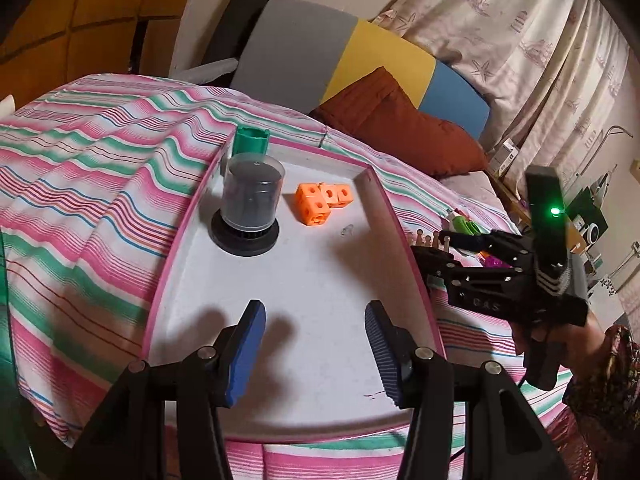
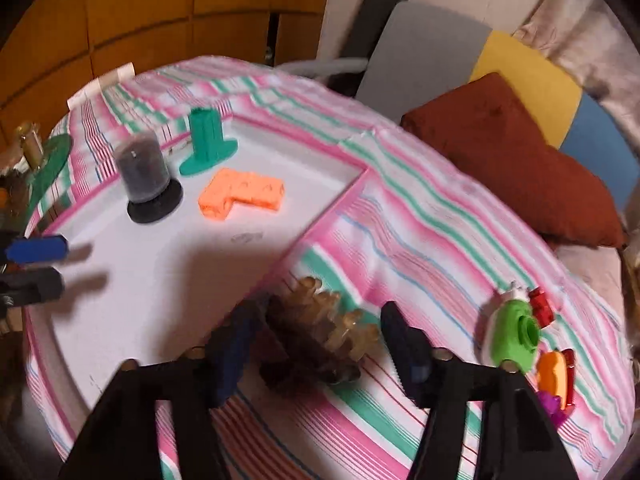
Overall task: Organize rigid objects
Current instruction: 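Carry the brown spiky toy with the right gripper toward the tray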
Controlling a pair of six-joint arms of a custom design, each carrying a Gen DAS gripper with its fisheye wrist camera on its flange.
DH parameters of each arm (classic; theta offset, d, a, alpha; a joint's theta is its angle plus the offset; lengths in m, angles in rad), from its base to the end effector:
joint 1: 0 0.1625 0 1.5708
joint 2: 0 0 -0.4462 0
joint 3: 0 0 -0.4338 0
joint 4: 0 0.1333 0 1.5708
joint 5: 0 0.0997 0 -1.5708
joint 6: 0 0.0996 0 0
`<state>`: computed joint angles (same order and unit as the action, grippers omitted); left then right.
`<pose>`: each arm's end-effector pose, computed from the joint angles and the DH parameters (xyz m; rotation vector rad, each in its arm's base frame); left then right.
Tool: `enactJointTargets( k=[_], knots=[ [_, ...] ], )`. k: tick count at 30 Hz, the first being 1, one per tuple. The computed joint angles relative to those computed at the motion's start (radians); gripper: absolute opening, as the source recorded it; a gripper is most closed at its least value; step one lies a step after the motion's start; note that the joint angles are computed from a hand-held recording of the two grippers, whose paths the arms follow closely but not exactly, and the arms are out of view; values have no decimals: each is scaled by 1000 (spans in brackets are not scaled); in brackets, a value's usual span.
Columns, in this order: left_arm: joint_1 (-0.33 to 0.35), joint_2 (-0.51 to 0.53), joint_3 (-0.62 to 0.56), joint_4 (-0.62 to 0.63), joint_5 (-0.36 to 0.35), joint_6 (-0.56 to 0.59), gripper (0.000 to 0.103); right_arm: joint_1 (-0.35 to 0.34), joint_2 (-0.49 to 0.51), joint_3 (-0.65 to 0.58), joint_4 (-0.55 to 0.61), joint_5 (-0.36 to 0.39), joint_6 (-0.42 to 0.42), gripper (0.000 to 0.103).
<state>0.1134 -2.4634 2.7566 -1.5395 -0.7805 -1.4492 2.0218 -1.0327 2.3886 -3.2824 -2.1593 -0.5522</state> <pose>-0.1160 -0.2186 0.2189 0.1850 2.5555 -1.0098 0.2635 -0.3651 0.0789 1.0862 -2.2650 0.4118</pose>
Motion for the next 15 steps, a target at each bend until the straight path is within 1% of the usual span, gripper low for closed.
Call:
enactJointTargets(
  k=[3,4,5,7,8,9,10,12,14,15],
  knots=[
    [-2,-9,-2,16,0,-12,52,-69,-81,-3,101,112,184,57],
    [0,-8,-3,15,1,-15,52,-100,-113,-5,140,163,263,57],
    [2,-7,-3,12,1,-14,52,-148,-155,-2,179,238,367,57],
    [0,-4,-2,10,0,-15,52,-220,-205,9,199,326,493,57],
    [-3,-1,-2,12,1,-16,52,-255,-234,19,199,347,556,58],
    [-7,1,-2,18,2,-19,52,-281,-259,32,182,354,592,67],
    [-12,3,-3,23,3,-22,52,-288,-270,38,164,343,609,69],
    [-15,8,-3,28,2,-23,52,-298,-308,65,108,276,629,69],
    [-13,5,1,17,1,-20,52,-290,-324,81,66,203,635,69],
    [-8,10,3,8,-1,-19,52,-291,-335,89,54,188,625,69]
  ],
)
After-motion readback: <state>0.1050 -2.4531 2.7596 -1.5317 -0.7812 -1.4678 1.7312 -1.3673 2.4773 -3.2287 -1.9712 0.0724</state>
